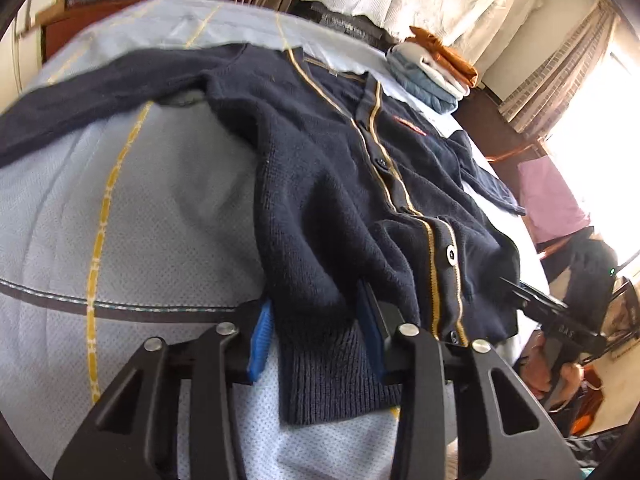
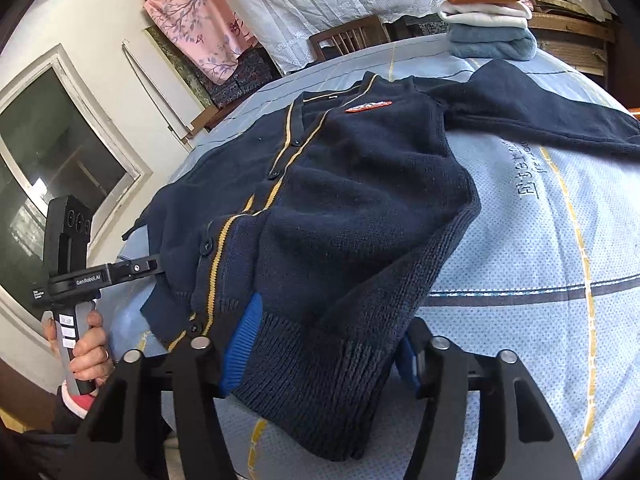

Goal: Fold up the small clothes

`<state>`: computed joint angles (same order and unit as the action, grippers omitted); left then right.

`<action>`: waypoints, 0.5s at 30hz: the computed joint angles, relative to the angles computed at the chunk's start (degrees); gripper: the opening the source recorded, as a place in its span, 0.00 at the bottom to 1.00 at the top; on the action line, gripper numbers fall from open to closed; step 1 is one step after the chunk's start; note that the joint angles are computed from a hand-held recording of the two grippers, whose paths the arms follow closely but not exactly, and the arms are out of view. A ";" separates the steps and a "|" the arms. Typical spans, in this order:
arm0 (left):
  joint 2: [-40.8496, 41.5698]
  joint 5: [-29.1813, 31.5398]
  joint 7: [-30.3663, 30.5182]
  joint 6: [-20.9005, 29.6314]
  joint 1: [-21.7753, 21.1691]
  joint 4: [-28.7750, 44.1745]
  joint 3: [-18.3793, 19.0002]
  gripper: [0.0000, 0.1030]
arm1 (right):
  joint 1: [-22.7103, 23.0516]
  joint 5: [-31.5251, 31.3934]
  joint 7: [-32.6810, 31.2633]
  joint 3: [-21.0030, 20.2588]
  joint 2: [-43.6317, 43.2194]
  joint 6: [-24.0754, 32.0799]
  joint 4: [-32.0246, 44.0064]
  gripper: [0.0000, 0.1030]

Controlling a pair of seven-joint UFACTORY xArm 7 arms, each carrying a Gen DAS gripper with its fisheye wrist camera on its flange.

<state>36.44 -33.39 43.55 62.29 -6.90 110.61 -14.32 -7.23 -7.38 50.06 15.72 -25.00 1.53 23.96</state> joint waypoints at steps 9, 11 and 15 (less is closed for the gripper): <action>-8.33 0.16 0.95 4.20 1.94 -7.21 2.01 0.10 | 7.84 3.29 -3.74 -6.78 -7.64 2.58 -3.17 0.12; -6.65 2.12 -0.99 5.81 1.22 -6.35 3.11 0.11 | 10.85 5.03 -5.58 -8.94 -8.08 5.55 -3.34 0.12; -3.31 0.86 -3.36 10.14 2.82 -2.00 2.75 0.13 | 12.05 7.19 -6.67 -9.19 -7.39 6.57 -4.11 0.16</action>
<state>33.12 -32.53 40.19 72.43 -4.08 108.61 -11.57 4.82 -0.19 43.39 6.52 -32.40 8.10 19.85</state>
